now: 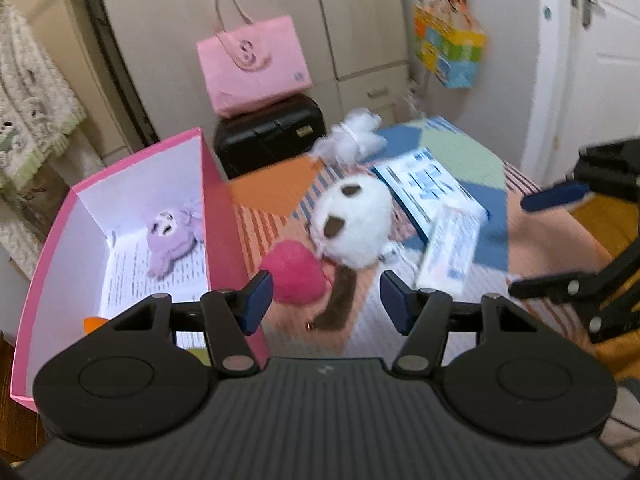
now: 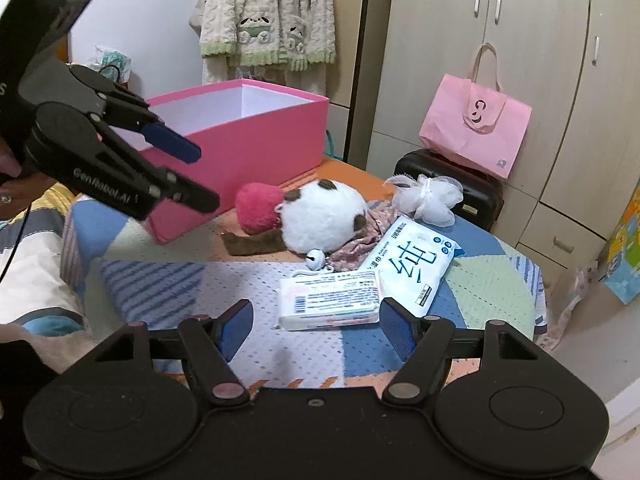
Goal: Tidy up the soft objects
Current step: 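Withdraw both tools from the box back toward the remaining toys, then grasp the pink pompom with the left tool while the right tool grasps the small white packet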
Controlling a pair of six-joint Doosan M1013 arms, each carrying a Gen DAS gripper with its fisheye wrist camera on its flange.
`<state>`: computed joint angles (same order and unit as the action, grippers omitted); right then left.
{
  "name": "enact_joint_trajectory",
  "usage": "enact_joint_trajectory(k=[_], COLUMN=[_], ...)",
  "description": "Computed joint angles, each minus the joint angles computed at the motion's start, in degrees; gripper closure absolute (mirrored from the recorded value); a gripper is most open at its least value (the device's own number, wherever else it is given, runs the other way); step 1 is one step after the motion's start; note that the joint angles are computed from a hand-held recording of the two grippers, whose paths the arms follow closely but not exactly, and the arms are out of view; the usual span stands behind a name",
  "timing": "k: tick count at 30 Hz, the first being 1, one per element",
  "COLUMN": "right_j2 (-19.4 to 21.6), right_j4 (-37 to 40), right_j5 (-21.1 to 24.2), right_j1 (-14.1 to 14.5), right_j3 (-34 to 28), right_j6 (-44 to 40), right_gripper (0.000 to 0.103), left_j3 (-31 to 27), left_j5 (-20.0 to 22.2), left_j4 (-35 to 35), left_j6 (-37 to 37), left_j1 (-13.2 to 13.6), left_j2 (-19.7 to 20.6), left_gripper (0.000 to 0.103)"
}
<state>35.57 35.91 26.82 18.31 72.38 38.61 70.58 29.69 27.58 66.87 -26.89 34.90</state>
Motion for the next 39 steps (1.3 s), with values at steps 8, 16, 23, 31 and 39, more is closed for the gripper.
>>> enact_joint_trajectory(k=[8, 16, 23, 31, 39], right_j2=[2.20, 3.72, 4.72, 5.10, 5.66], right_j4=[2.37, 2.77, 3.05, 4.12, 5.42], right_j5=[-0.69, -0.69, 0.67, 0.96, 2.23], right_j1=[-0.08, -0.38, -0.62, -0.71, -0.82], right_j3=[-1.56, -3.17, -4.41, -4.87, -5.65], right_j6=[-5.82, -5.15, -4.57, -5.29, -6.01], right_gripper=[0.027, 0.026, 0.026, 0.024, 0.021], left_j3=[-0.80, -2.68, -4.97, -8.25, -8.91], left_j5=[-0.68, 3.88, 8.50, 12.04, 13.84], left_j4=[12.00, 21.45, 29.25, 24.11, 27.66], left_j6=[-12.11, -20.46, -26.14, -23.66, -26.84], left_j1=[-1.30, -2.54, -3.47, -3.00, -3.49], left_j2=[2.25, 4.98, 7.18, 9.17, 10.25], left_gripper=[0.049, 0.052, 0.052, 0.061, 0.059])
